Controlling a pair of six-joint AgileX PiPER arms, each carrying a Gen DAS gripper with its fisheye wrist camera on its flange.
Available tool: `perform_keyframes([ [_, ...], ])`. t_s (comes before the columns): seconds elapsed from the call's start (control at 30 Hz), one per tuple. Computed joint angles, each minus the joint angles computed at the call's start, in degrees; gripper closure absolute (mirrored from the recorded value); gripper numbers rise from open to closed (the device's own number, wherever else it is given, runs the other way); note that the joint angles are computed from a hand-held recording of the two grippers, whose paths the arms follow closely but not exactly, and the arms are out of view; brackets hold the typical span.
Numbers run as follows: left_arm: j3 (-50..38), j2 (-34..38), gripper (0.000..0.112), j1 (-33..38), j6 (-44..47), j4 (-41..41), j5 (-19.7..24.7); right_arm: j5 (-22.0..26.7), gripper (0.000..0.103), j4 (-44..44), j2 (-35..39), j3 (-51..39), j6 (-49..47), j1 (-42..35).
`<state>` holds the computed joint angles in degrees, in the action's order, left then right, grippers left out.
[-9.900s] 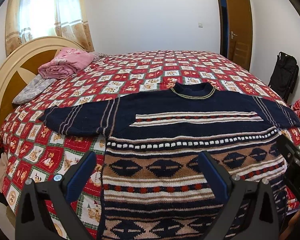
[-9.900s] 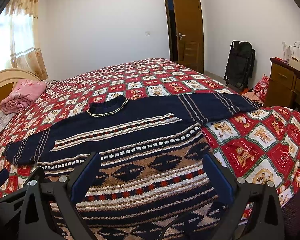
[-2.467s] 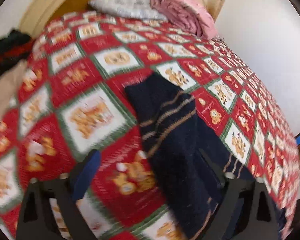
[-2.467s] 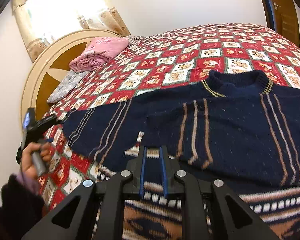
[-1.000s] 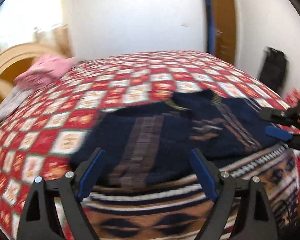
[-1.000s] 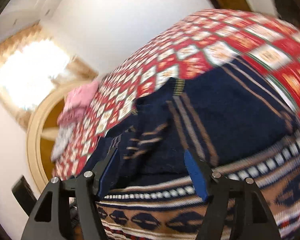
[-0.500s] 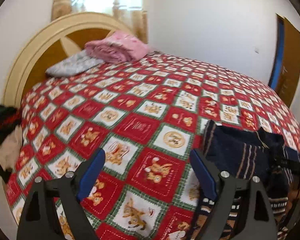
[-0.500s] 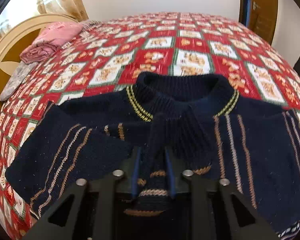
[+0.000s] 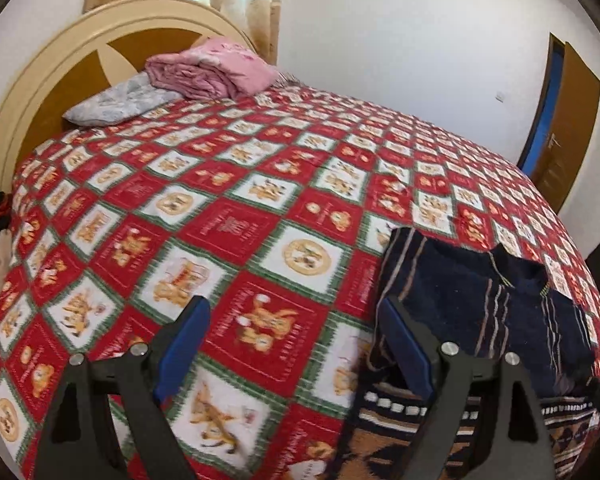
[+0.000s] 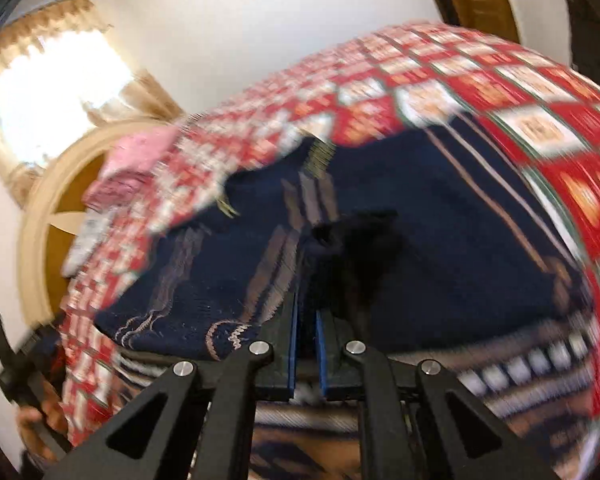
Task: Fold small clothes
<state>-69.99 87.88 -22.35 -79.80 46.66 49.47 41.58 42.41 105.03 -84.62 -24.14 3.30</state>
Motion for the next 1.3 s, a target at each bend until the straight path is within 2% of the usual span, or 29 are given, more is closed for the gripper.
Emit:
perform_keyframes([
  [0.1, -1.07, 0.77, 0.023, -1.0, 1.11, -0.25, 0.7, 4.25, 0.09, 0.82, -0.82, 2.28, 0.55, -1.95],
  [0.17, -1.59, 0.97, 0.023, -1.64, 1.26, 0.38, 1.88, 7.02, 0.09, -0.44, -0.35, 0.29, 3.15, -2.59],
  [0.27, -1.6, 0.68, 0.023, -2.12, 0.74, 1.39, 2.83, 6.8, 0.087, 2.35, -1.33, -1.23, 2.12, -4.29],
  [0.3, -1.52, 0.5, 0.023, -2.11, 0.56, 1.57, 2.99, 5.81, 0.082, 2.77, -1.7, -1.38, 1.55, -4.38],
  [0.37, -1.27, 0.17, 0.023, -1.81, 0.08, 1.57, 3.08, 3.14, 0.039, -1.22, -1.13, -3.45, 4.43, -2.96],
  [0.4, -1.18, 0.04, 0.023, -1.57, -0.03, 1.24, 2.92, 1.35, 0.037, -3.38, -0.89, -3.81, 5.78, -2.11],
  [0.47, -0.78, -0.4, 0.023, -1.02, -0.01, 0.51, 2.13, -0.69, 0.037, -7.35, 0.43, -5.18, 8.01, -0.58],
  [0.53, -0.6, -0.54, 0.023, -1.05, -0.4, 0.62, 2.29, -0.51, 0.037, -11.52, 2.98, -8.01, 10.01, 1.11],
  [0.63, -0.58, -0.65, 0.023, -1.11, -0.15, 0.82, 2.63, 1.21, 0.067, -19.91, 6.96, -12.15, 13.17, 4.74],
  [0.7, -0.49, -0.75, 0.023, -1.21, 0.13, 1.16, 2.88, -1.69, 0.077, -25.92, 6.32, -10.53, 15.38, 7.24],
  [0.73, -0.39, -0.79, 0.023, -1.3, 0.12, 1.49, 3.03, -0.98, 0.084, -25.49, 6.35, -10.97, 14.5, 7.57],
  [0.77, -0.46, -0.64, 0.023, -1.39, 0.08, 1.95, 3.38, 0.58, 0.086, -23.69, 6.59, -11.85, 12.86, 7.39],
  [0.83, -1.03, -0.13, 0.022, -1.06, 0.59, 2.0, 3.7, 1.12, 0.089, -26.58, 6.64, -13.04, 13.67, 8.31],
  [1.13, -5.57, 2.52, 0.022, -1.98, 1.27, 4.6, 5.03, -5.37, 0.09, -42.44, 5.5, -21.35, 13.13, 10.82],
  [1.23, -8.21, 5.21, 0.022, -3.05, 2.03, 6.08, 5.18, -4.27, 0.089, -38.08, 8.35, -24.3, 7.76, 8.98],
  [1.3, -10.55, 7.68, 0.022, -3.39, 3.47, 5.47, 5.21, -3.85, 0.085, -37.29, 10.72, -23.51, 8.1, 7.69],
])
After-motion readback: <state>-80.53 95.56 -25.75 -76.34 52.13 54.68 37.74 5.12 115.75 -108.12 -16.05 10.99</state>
